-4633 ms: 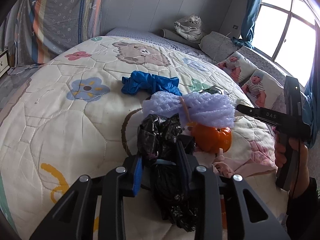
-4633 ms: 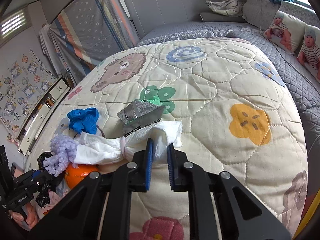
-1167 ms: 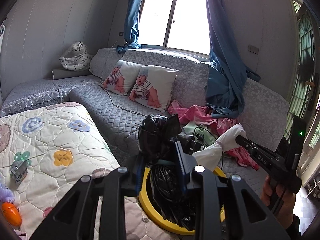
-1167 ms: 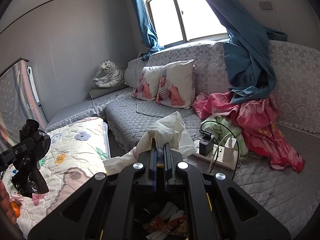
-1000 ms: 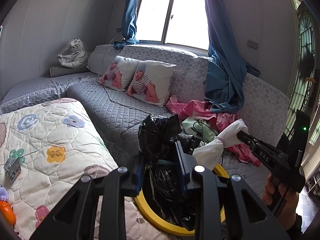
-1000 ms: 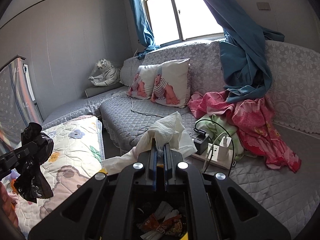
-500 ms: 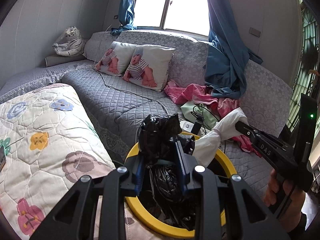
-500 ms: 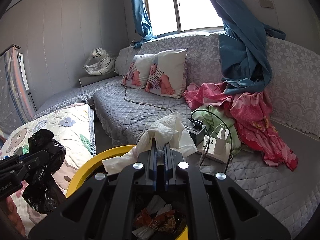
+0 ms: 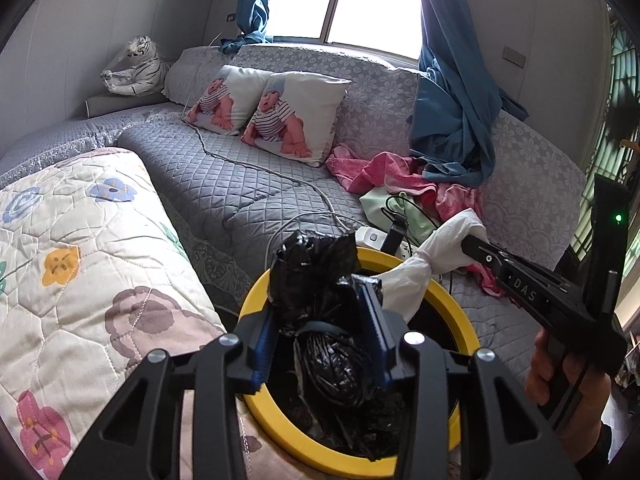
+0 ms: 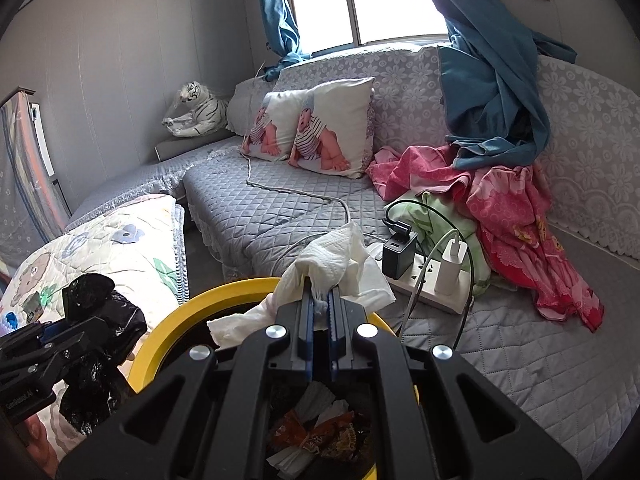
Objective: Collect trash
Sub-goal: 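Open the right gripper over the bin while the left gripper releases the black bags into it, then move both grippers back over the trash on the bed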
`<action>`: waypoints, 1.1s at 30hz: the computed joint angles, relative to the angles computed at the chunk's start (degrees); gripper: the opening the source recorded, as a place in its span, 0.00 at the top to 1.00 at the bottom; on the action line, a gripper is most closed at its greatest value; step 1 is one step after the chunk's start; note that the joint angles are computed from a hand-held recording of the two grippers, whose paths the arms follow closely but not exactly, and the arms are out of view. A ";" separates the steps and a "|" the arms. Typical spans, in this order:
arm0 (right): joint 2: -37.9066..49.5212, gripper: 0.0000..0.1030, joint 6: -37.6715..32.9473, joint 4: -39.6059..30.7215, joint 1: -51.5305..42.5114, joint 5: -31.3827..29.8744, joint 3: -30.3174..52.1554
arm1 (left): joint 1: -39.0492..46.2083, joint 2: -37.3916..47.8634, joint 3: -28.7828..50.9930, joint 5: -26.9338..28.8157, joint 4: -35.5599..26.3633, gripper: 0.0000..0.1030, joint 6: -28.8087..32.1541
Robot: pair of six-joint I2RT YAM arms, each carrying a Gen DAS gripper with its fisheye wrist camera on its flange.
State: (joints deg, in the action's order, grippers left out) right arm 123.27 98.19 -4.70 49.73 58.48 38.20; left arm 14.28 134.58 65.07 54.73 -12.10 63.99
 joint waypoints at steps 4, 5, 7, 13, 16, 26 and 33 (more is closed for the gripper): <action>0.04 0.90 0.22 -0.02 -0.63 -0.67 -0.18 | 0.35 -0.29 -0.44 0.04 2.98 0.48 -3.34; 0.13 0.84 0.53 0.03 -0.71 -0.67 -0.23 | 0.44 -0.13 0.07 -0.01 2.47 0.48 -3.84; 0.19 0.66 1.33 0.62 -0.72 -0.64 -0.60 | 0.74 -0.25 0.52 -0.07 2.38 0.44 -5.27; -0.13 0.63 4.38 -1.18 0.55 0.54 -0.55 | 3.18 -0.46 3.34 2.11 1.88 0.33 -8.74; -0.46 0.61 6.41 -3.96 2.11 2.14 0.17 | 5.01 -1.06 4.82 3.42 3.68 0.31 -12.28; -2.57 0.27 -7.83 1.81 6.27 9.45 4.09 | 12.84 -0.66 11.98 5.87 18.01 0.08 -28.91; 0.54 0.13 -40.97 31.02 4.86 6.08 7.50 | 19.04 7.88 31.20 5.33 10.12 0.08 -32.57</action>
State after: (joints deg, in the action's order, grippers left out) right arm 123.82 57.21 26.32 54.59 64.55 45.71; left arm 33.32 142.46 96.28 60.06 -1.98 31.43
